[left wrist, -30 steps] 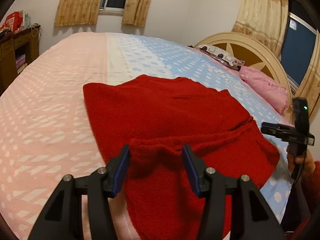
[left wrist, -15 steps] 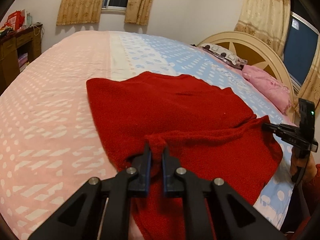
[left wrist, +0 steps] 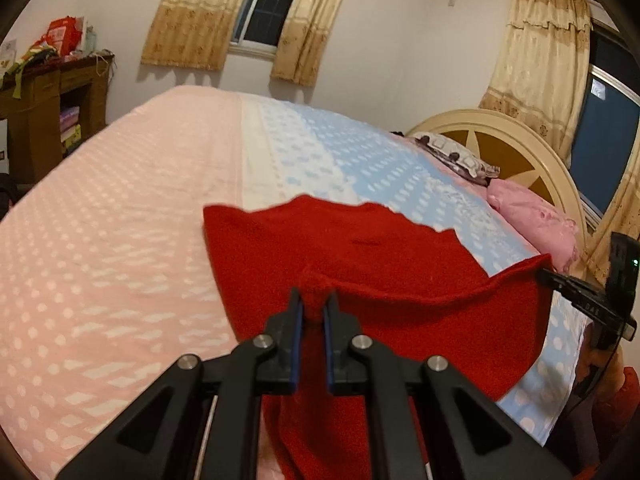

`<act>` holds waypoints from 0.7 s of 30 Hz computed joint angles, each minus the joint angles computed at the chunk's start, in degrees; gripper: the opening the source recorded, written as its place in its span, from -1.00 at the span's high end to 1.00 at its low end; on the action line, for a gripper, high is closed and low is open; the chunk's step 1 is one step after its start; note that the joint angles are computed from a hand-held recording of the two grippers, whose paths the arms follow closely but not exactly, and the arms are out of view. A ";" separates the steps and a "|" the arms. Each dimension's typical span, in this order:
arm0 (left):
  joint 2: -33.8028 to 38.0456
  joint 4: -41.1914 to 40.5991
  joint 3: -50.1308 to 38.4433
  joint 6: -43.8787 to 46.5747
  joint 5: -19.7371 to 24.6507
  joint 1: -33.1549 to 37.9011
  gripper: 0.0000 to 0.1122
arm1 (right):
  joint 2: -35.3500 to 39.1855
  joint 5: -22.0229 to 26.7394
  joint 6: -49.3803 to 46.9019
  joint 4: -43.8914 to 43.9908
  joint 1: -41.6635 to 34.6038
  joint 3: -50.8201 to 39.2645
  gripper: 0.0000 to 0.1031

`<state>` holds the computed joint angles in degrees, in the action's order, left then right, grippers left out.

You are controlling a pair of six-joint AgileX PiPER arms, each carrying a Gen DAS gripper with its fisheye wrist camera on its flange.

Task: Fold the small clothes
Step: 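Lift the gripped sweater edge with both tools and fold it over the body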

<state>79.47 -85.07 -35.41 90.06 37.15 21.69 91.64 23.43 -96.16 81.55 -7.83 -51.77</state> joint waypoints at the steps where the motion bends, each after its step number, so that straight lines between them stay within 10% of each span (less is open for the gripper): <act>1: -0.02 0.35 -0.80 -0.96 0.16 -0.26 0.84 | -0.31 -0.39 -0.15 -0.28 0.44 -0.33 0.92; 12: 3.97 5.65 -12.02 -12.47 -9.49 -6.62 0.84 | 3.08 -4.76 4.65 -6.73 4.55 -10.35 0.92; 21: 15.62 19.44 -28.06 -31.11 -16.80 -12.02 0.84 | 18.14 -7.03 30.90 -31.89 7.12 -32.61 0.92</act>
